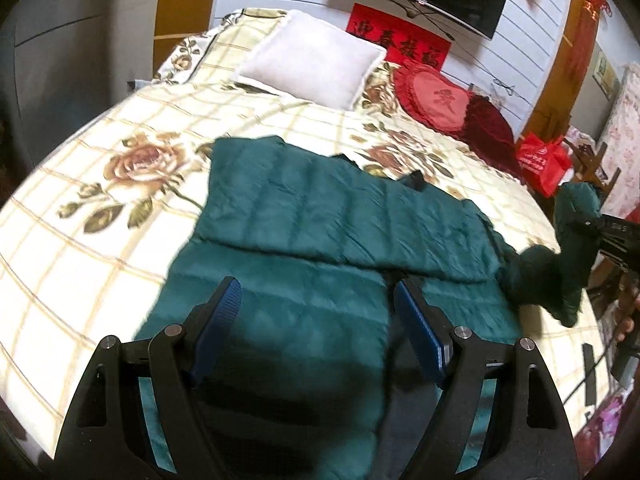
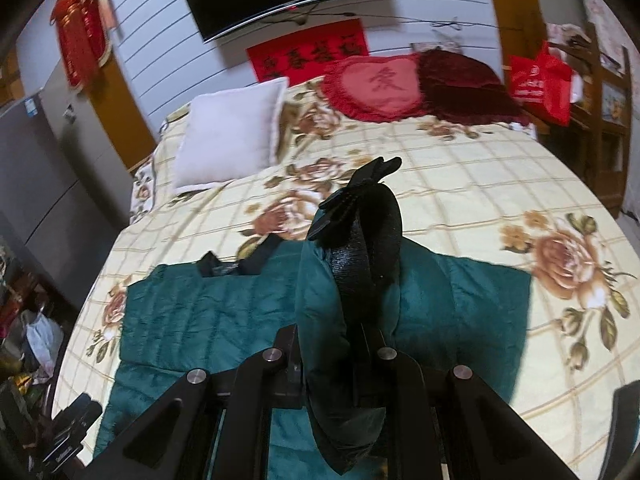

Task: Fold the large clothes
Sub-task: 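Carry the sleeve over the folded jacket body with the right tool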

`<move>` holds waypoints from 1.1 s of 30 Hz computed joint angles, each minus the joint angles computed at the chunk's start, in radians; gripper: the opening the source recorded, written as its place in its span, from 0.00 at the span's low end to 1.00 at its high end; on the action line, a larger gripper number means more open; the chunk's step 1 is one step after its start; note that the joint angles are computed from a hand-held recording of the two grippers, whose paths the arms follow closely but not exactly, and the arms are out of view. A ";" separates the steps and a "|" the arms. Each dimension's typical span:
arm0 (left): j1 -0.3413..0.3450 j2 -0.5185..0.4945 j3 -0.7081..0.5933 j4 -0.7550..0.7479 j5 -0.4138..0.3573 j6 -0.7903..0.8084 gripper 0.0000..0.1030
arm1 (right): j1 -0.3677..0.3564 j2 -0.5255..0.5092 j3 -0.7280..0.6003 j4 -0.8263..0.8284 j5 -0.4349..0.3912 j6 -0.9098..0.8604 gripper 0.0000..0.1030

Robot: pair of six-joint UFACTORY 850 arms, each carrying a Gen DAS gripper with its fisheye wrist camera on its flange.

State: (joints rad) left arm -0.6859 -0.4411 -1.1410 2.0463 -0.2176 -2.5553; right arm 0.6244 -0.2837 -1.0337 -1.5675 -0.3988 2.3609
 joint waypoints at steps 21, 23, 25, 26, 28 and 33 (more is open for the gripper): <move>0.112 -0.159 -0.172 -0.543 0.002 0.593 0.77 | 0.028 -0.337 -0.429 0.363 0.168 -0.431 0.13; 0.120 -0.147 -0.157 -0.467 0.011 0.513 0.77 | 0.031 -0.371 -0.475 0.440 0.179 -0.507 0.13; 0.127 -0.135 -0.142 -0.394 0.019 0.434 0.77 | 0.035 -0.407 -0.524 0.546 0.196 -0.611 0.13; 0.131 -0.128 -0.133 -0.357 0.022 0.394 0.77 | 0.036 -0.421 -0.544 0.592 0.199 -0.661 0.13; 0.138 -0.119 -0.119 -0.293 0.028 0.326 0.77 | 0.045 -0.465 -0.607 0.703 0.195 -0.781 0.13; 0.150 -0.104 -0.094 -0.168 0.042 0.195 0.77 | 0.059 -0.558 -0.743 0.974 0.178 -1.063 0.13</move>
